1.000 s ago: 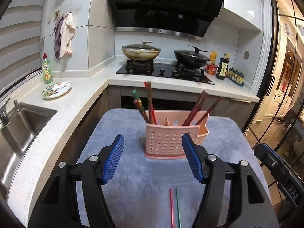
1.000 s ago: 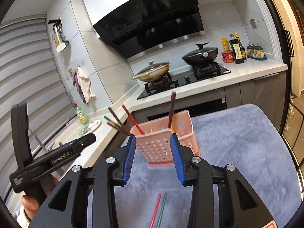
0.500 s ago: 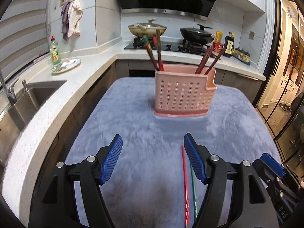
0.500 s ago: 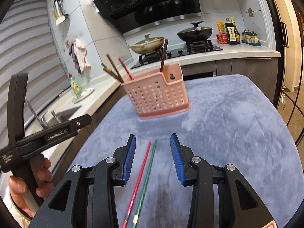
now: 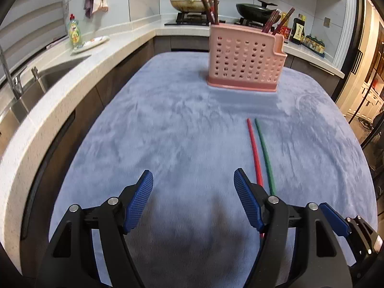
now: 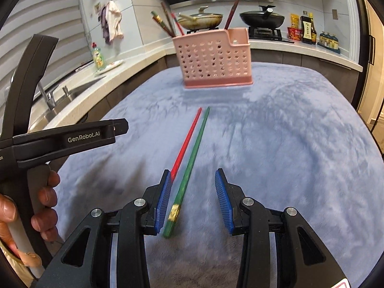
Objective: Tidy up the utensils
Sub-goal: 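Move both open tools back toward the last red and green chopsticks, then grasp the green chopstick with the right tool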
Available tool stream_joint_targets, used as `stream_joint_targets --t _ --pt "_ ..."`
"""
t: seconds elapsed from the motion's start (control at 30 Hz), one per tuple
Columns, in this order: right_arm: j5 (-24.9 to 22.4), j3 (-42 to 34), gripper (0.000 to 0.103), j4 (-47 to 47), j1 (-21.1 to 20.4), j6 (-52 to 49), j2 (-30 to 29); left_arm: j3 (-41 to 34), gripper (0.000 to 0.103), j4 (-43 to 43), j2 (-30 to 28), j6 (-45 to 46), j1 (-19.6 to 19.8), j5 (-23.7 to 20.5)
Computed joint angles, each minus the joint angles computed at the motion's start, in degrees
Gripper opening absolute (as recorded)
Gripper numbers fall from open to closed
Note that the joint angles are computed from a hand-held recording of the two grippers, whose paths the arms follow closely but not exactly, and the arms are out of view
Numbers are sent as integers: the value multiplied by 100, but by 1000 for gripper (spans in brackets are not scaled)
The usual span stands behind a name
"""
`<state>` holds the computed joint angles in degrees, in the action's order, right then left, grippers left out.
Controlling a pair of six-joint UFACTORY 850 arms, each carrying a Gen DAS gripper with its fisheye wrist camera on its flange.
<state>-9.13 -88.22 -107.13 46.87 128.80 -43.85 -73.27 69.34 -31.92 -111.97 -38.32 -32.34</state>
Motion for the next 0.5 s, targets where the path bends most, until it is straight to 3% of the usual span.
stream_joint_targets --t 0.3,0.5 --pt "48 -217 37 1857 101 -1856 -288 285 66 -229 17 -57 -20 190" --pt "-64 -275 25 2550 135 -2578 -355 399 66 -257 54 -142 -2 312"
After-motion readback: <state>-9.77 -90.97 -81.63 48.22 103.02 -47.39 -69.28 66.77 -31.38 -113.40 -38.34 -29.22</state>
